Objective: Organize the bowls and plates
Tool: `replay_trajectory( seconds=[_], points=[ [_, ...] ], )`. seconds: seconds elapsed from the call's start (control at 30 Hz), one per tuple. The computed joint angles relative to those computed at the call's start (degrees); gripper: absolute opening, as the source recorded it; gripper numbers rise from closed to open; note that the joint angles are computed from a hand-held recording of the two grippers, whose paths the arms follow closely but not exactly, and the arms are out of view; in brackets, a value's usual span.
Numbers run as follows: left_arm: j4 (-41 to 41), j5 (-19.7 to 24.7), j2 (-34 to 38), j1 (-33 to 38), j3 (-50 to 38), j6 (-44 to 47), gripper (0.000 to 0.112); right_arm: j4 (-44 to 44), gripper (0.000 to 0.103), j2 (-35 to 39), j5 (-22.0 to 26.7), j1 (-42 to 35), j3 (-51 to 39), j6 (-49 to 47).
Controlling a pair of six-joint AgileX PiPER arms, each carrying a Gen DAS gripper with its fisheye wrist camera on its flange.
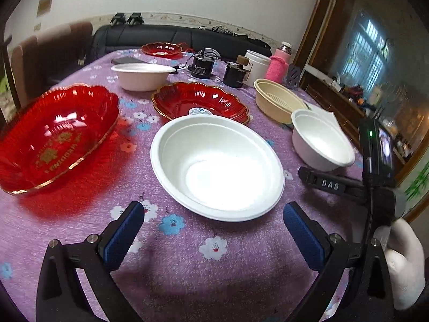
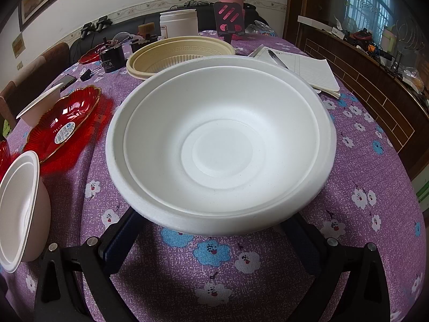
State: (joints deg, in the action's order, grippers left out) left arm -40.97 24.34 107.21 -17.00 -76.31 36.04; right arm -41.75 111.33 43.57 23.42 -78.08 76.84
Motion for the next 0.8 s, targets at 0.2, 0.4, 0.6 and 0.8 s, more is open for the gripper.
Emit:
replay_trajectory(
  seconds=[0.2, 0.4, 0.6, 0.8],
  points=[
    [-5.92, 2.2, -8.58, 4.35, 5.33, 4.81, 0.103, 0.1, 0.102, 0.36, -0.18, -0.46, -0.31, 0.16],
    [4.0, 12.82, -2.39, 6.81, -6.88, -9.76, 0.103, 7.28, 0.102, -0.49, 0.26, -1.22, -1.1, -8.33],
    [6.15, 22.97, 8.36, 5.11, -23.72, -13.98, 0.103, 5.55, 0.102, -3.98, -4.19, -0.23, 5.02, -7.07],
    [20.53, 28.15, 18.76, 0.32, -42.37, -28.66, 0.103, 3.53, 0.102, -6.03, -8.15, -0.57, 8.5, -3.53]
  ],
)
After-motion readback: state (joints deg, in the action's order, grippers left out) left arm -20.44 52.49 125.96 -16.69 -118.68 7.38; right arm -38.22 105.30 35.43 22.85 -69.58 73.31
